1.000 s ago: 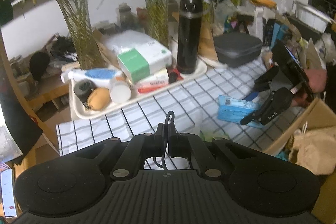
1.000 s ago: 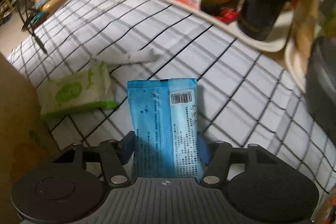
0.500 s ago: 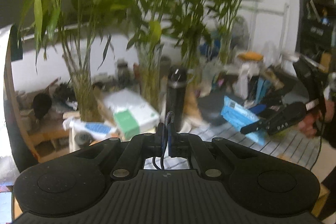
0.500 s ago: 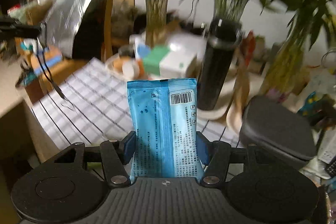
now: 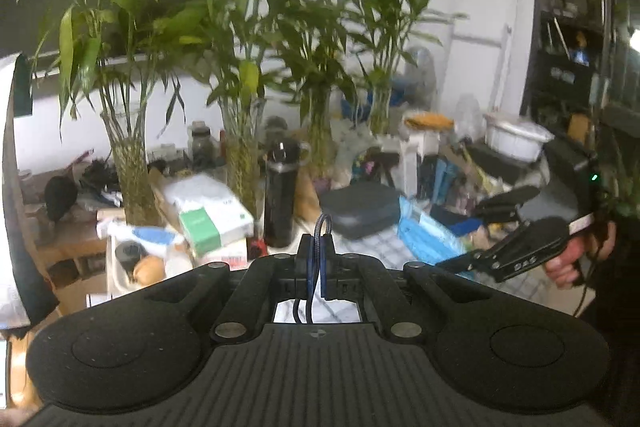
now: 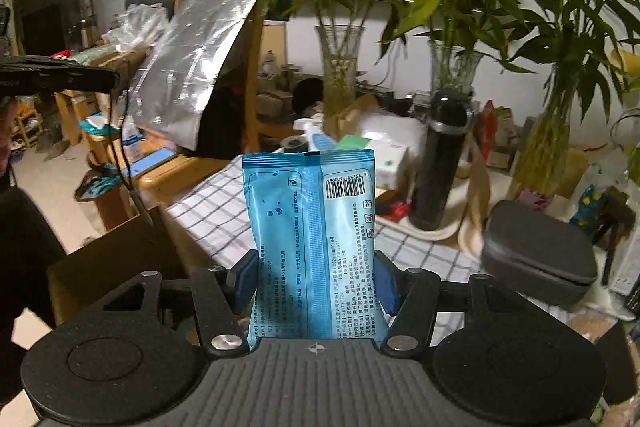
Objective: Organize soft objects
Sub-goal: 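Carry the wet-wipe pack with the right gripper over the cardboard box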
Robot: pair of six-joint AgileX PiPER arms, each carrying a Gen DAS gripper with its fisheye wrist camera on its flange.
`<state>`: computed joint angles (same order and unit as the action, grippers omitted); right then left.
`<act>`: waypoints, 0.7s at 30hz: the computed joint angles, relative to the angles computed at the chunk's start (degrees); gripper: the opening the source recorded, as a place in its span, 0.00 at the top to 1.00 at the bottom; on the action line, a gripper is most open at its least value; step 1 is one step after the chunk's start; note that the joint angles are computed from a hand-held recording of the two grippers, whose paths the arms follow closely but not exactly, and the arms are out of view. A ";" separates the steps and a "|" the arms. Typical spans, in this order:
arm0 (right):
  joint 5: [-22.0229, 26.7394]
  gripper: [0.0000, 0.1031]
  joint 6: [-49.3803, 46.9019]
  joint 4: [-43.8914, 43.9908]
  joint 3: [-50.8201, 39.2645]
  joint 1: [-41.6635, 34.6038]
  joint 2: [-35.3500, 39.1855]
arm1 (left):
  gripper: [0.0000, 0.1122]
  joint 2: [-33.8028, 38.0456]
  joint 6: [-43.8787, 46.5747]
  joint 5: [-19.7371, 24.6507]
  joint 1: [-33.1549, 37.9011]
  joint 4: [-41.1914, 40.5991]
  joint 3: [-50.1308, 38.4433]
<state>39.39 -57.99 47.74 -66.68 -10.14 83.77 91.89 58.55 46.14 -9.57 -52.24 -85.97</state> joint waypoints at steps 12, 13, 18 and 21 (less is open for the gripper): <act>2.69 0.40 2.06 -0.59 5.66 5.28 -5.18 | 0.97 0.10 -4.33 -1.30 -4.29 12.23 7.46; 2.71 0.40 3.10 -1.62 6.00 6.18 -5.39 | 0.97 -0.16 -4.25 -1.59 -4.35 12.69 8.39; 2.32 0.40 8.33 -7.11 7.61 10.36 -5.66 | 0.97 -0.76 -5.08 -3.16 -4.78 15.51 10.84; 2.13 0.40 10.39 -9.25 8.44 12.08 -5.75 | 0.97 -0.82 -5.33 -3.40 -4.90 16.37 11.37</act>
